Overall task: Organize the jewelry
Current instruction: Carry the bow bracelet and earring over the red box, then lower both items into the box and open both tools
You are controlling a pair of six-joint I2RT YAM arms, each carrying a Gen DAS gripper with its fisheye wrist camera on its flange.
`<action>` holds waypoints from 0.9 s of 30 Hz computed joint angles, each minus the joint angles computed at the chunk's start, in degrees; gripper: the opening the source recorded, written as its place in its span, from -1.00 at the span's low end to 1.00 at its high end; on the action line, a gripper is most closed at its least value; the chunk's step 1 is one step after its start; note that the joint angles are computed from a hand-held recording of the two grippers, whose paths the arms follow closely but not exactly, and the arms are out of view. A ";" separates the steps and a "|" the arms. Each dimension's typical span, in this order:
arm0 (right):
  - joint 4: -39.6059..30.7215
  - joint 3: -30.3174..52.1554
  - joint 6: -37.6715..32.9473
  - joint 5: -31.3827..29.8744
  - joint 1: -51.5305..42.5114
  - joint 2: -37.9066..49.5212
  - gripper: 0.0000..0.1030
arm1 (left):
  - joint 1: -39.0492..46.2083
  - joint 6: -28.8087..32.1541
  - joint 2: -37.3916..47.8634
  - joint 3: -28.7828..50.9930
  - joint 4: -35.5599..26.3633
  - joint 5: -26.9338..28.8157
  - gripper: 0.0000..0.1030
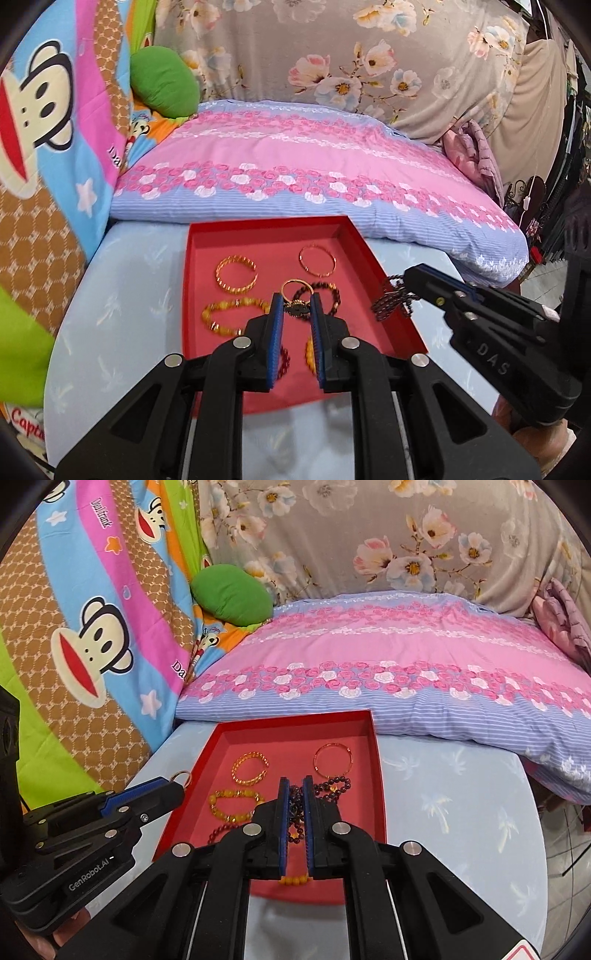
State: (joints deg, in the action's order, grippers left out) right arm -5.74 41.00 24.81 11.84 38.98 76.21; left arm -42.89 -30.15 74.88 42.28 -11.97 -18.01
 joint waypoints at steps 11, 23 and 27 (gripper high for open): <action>3.09 11.01 -3.01 -7.36 -6.12 18.20 -0.87 | 8.29 5.05 16.38 9.06 5.29 6.45 -0.72; 3.48 16.42 -3.27 -6.35 -6.85 26.50 -0.40 | 10.55 4.46 22.96 11.34 6.03 4.43 -0.33; 3.82 16.02 -3.33 -5.91 -6.79 26.31 -0.36 | 11.20 4.20 22.60 10.56 6.48 4.43 -0.21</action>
State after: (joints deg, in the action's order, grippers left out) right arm -1.92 57.02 21.49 5.93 32.20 102.52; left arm -31.69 -25.95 97.48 52.84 -5.50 -13.58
